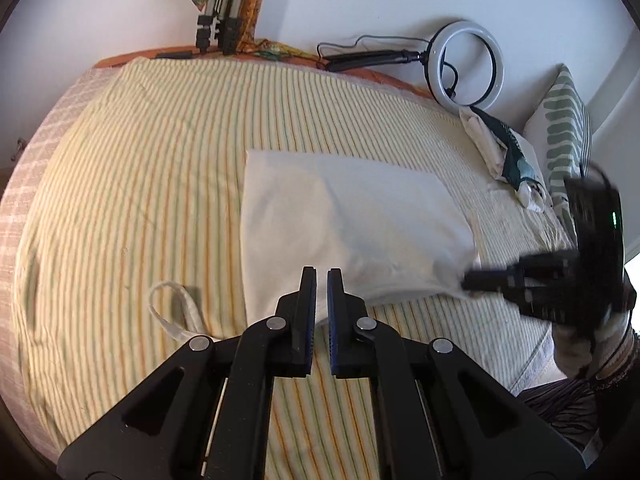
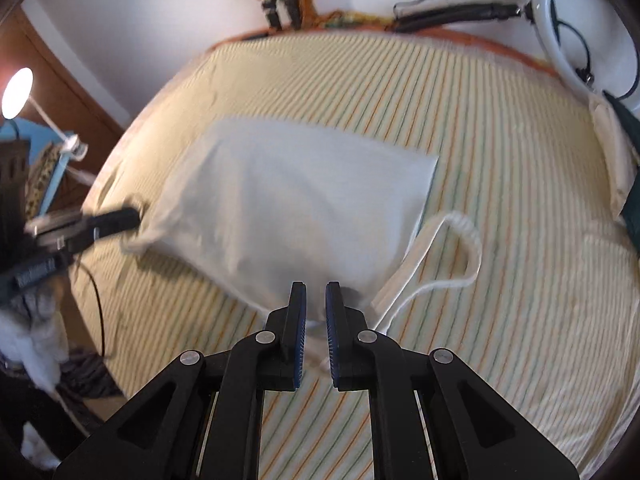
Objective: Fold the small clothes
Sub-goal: 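Open both grippers and move them to the edge of the folded bundle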
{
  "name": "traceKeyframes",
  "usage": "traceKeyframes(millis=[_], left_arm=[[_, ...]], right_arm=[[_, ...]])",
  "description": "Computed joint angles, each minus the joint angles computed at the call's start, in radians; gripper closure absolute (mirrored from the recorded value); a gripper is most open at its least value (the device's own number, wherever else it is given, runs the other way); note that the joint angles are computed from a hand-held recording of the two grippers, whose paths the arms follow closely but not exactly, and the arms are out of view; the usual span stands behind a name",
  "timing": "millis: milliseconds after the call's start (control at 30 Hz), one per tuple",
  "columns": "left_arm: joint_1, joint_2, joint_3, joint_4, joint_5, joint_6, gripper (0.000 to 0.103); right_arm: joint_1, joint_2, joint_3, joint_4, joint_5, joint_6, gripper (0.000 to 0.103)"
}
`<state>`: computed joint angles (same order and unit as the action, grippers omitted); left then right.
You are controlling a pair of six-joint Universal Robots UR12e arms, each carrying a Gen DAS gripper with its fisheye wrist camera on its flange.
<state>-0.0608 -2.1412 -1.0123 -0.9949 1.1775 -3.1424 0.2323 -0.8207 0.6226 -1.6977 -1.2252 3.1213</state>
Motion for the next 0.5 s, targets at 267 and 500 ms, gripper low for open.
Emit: traceKeyframes(millis=[267,500], left_arm=[[0.006,-0.019,0.018,-0.009,-0.010,-0.038,0.101],[-0.010,-0.033,0.021,-0.097,-0.007,0.047,0.101]], right_arm=[[-0.014,-0.120,0.188,-0.122,0.056,-0.031,0.092],[-0.071,-0.067,0.148,-0.298,0.066,0.275,0.070]])
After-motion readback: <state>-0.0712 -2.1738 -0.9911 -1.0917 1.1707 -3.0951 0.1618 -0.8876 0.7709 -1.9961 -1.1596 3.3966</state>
